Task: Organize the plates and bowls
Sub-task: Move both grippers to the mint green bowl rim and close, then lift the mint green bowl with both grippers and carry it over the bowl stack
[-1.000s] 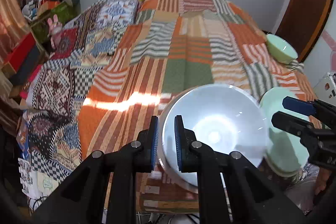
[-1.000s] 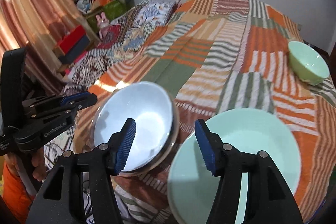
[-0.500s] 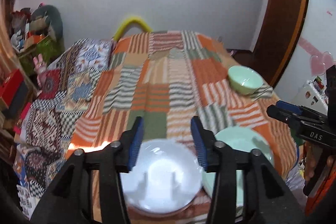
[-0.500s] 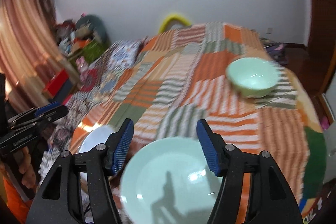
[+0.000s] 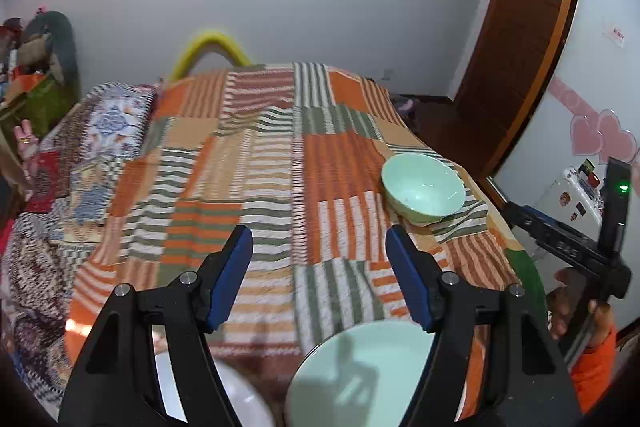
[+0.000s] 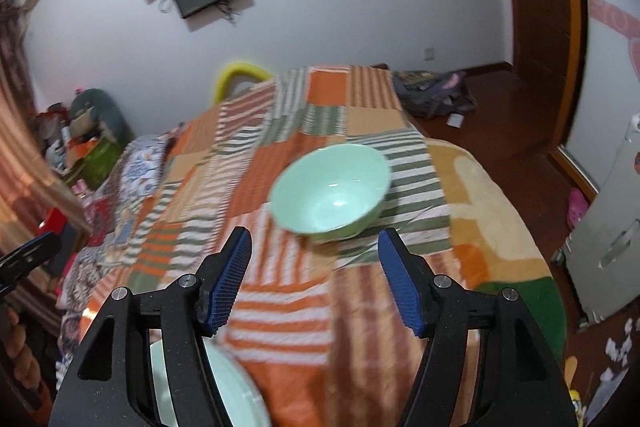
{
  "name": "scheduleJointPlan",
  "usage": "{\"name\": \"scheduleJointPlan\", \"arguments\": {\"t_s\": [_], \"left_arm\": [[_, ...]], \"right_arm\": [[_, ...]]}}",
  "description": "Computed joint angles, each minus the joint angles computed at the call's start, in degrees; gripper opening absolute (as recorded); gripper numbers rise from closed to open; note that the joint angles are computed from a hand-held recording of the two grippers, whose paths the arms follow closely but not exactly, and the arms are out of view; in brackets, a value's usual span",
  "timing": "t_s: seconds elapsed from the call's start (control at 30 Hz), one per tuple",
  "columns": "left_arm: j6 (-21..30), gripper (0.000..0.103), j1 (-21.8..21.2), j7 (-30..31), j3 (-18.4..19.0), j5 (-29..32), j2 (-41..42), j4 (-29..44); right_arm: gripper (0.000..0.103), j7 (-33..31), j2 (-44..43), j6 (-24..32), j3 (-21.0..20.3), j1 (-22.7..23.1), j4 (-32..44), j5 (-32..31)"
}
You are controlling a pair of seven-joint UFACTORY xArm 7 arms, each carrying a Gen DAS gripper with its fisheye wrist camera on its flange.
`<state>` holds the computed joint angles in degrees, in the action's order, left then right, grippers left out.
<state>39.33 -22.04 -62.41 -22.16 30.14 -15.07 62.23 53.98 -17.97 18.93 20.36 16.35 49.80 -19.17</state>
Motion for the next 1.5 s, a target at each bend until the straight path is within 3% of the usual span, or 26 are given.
{"name": "scheduleJointPlan", "arguments": {"t_s": [0.1,0.23,0.37,0.4,0.57,0.73,0.93,1.07,1.23,1.3,1.4,1.5], "left_arm": [[-1.0,0.069,0.0,0.6,0.6,1.2,5.8,3.5],[-2.1,0.069,-2.4,6.0,4.0,-2.0,13.4,8.1],[-2.1,0.069,-4.4,11.4,7.3,-6.7,19.6,12.1],[-2.1,0.069,-4.9,12.2,8.0,-7.6,20.6,12.8],[-1.7,0.069,-6.8,14.8,10.6,-9.6,25.1,16.3],[-0.6,0.069,-8.8,16.2,12.3,-9.5,29.3,20.9],[0.4,0.067,-11.1,17.7,13.5,-8.8,33.7,25.7],[1.7,0.052,-11.6,21.0,13.4,-11.4,36.8,28.6],[5.8,0.027,-12.0,26.6,13.0,-16.0,41.6,33.8],[6.2,0.026,-12.8,27.2,13.7,-16.1,42.4,34.6],[6.1,0.015,-14.0,28.3,14.5,-14.9,42.8,35.2],[7.4,0.014,-15.6,28.0,15.5,-12.7,43.2,36.4]], "right_arm": [[0.062,-0.8,5.2,0.2,-1.4,-0.5,2.4,0.2],[0.062,-2.1,12.3,1.4,-4.3,0.5,6.6,0.2],[0.061,-8.1,16.8,0.8,-8.0,2.6,8.3,7.8],[0.059,-9.6,17.6,0.8,-8.5,2.9,8.7,9.4],[0.027,-19.2,19.0,0.3,-9.3,4.0,9.2,17.8],[0.026,-20.6,18.6,1.7,-9.6,5.0,9.2,14.0],[0.025,-35.1,17.0,0.6,-9.3,5.8,7.2,29.3],[0.025,-40.6,16.4,0.9,-9.2,6.6,6.6,35.1],[0.026,-41.0,16.2,1.8,-9.1,6.9,6.8,35.4],[0.029,-41.2,16.5,2.4,-9.2,6.9,7.3,36.4],[0.029,-39.5,16.2,1.5,-9.2,6.7,7.0,36.0],[0.027,-38.4,14.9,0.1,-9.3,6.7,6.2,35.1]]}}
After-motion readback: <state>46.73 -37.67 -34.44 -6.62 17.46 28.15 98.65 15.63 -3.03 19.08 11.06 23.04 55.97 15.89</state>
